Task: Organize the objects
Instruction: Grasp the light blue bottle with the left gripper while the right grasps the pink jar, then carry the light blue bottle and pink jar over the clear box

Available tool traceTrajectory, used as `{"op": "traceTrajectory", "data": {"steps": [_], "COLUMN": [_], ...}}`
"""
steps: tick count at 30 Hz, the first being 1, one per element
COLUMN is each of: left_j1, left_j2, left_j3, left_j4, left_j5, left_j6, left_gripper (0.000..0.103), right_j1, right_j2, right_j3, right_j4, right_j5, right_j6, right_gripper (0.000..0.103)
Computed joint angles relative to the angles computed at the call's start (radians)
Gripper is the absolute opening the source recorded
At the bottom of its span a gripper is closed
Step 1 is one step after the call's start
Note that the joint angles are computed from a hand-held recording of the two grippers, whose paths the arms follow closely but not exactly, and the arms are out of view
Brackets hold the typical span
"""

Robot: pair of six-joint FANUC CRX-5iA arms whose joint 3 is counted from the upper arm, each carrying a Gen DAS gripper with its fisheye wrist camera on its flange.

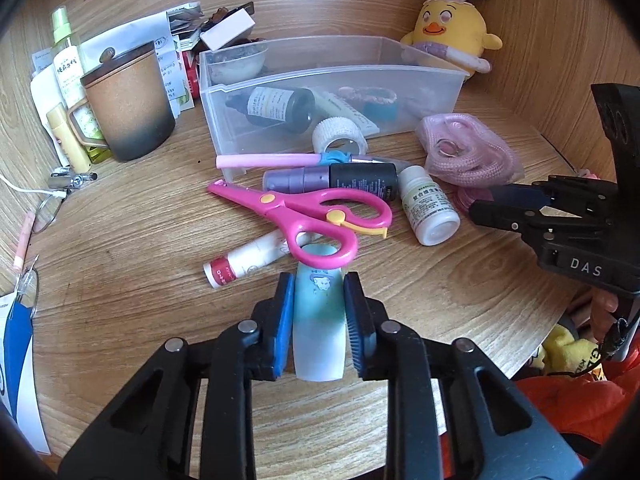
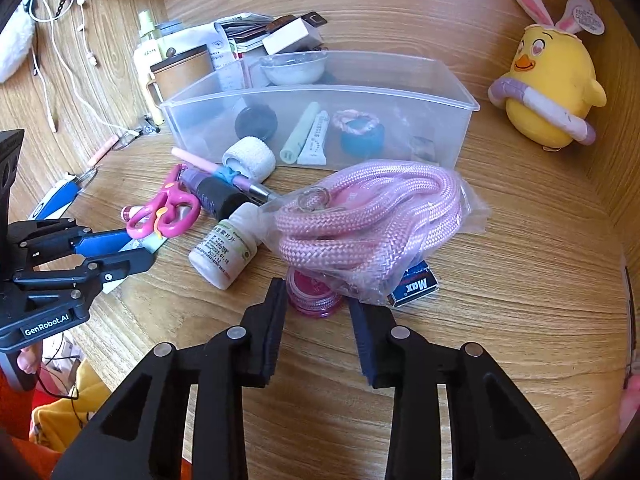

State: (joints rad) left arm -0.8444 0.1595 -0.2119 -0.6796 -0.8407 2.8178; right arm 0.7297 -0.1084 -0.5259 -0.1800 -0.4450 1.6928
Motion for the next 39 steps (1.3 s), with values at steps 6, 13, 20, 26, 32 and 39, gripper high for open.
{"op": "traceTrajectory", "data": {"steps": [6, 13, 20, 26, 32, 39], "left_j1": [-0.015, -0.047, -0.065, -0.063, -0.019, 0.056], "left_j2": [-0.021, -0.061, -0.084, -0.092, -0.078, -0.066], "left_j3": [-0.012, -0.006, 0.025, 0.061, 0.101, 0.127], "left_j4": [-0.001, -0.053, -0.126, -0.196, -0.206, -0.168], "left_j5": [-0.036, -0.102, -0.137, -0.146, -0.122, -0.056], "left_j6": [0.03, 0.111, 0.134, 0.128, 0.086, 0.031], "left_gripper": [0.025, 0.025, 0.025, 0.025, 0.025, 0.025], "right_j1": [-0.048, -0.046, -0.035, -0.024, -0.039, -0.049], "right_j2": [-0.012, -0.075, -0.128, -0.123, -0.099, -0.039], "right_j3": [0.04, 0.029, 0.021, 0.03, 0.071, 0.137], "right_j4": [-0.16, -0.23, -0.227, -0.155, -0.134, -0.105], "right_j5": [-0.077, -0.107, -0.077, -0.007, 0.041, 0.079], "right_j6": [0.147, 0.227, 0.23, 0.169, 0.153, 0.137], "right_gripper": [0.029, 0.029, 0.029, 0.029, 0.029, 0.029]}}
